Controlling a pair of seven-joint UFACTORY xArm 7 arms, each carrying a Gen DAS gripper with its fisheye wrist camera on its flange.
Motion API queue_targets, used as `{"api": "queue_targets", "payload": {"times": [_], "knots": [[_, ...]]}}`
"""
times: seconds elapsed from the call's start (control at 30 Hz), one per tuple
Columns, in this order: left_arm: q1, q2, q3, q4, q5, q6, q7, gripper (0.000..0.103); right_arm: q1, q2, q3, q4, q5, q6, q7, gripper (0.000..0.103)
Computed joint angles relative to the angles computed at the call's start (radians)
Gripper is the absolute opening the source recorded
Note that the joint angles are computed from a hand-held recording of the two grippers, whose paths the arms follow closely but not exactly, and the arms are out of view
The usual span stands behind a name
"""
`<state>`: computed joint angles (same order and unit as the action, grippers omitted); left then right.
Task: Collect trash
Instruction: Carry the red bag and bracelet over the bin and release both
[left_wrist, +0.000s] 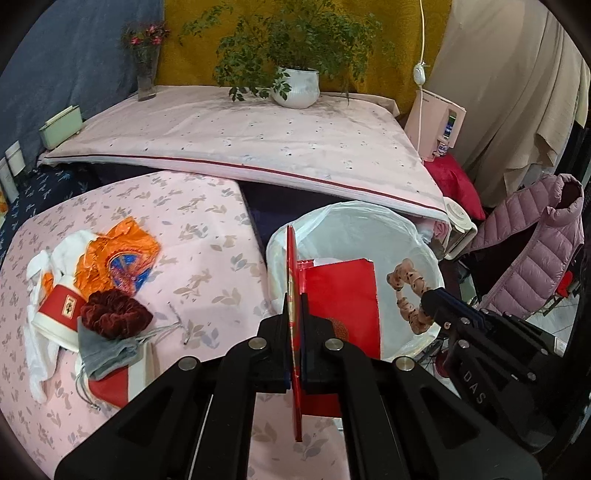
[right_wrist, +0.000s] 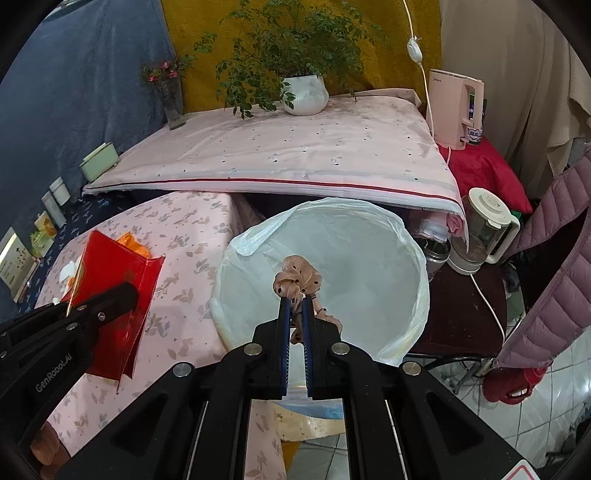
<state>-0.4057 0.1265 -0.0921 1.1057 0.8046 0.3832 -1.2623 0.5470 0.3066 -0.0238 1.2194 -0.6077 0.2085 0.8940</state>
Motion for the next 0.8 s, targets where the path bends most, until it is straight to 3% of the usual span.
{"api": "queue_targets", "payload": {"times": [0.17, 0.23, 0.3, 0.37, 0.43, 0.57, 0.8], "knots": [[-0.007, 0.100, 0.013, 0.101, -0.051, -0.048, 0.078, 0.005, -0.023, 0.045, 0.008, 0.048, 0.046, 0.009, -0.048, 0.006], [-0.013, 0.133, 0.026, 0.129, -0.098, -0.066, 0.113, 0.007, -0.019, 0.058, -0.004, 0.062, 0.058, 0.012, -0.052, 0.011], [-0.050, 0.152, 0.065, 0.154, -0.081, -0.042, 0.084, 0.035, 0.025, 0.064, -0.059, 0.072, 0.008, 0.023, 0.008, 0.014], [-0.081, 0.151, 0.098, 0.161, -0.038, -0.014, 0.032, 0.057, 0.011, 0.066, -0.051, 0.073, 0.016, 0.015, 0.016, 0.025], [-0.099, 0.141, 0.115, 0.154, 0.021, 0.003, -0.018, 0.059, 0.006, 0.064, -0.053, 0.068, 0.018, 0.002, 0.023, 0.034], [-0.089, 0.123, 0.100, 0.137, 0.063, 0.045, -0.046, 0.059, 0.006, 0.058, -0.049, 0.059, 0.013, 0.001, 0.024, 0.034], [-0.056, 0.064, 0.067, 0.070, 0.118, 0.081, -0.116, 0.059, 0.029, 0.034, -0.051, 0.040, -0.025, 0.009, 0.052, 0.043]]}}
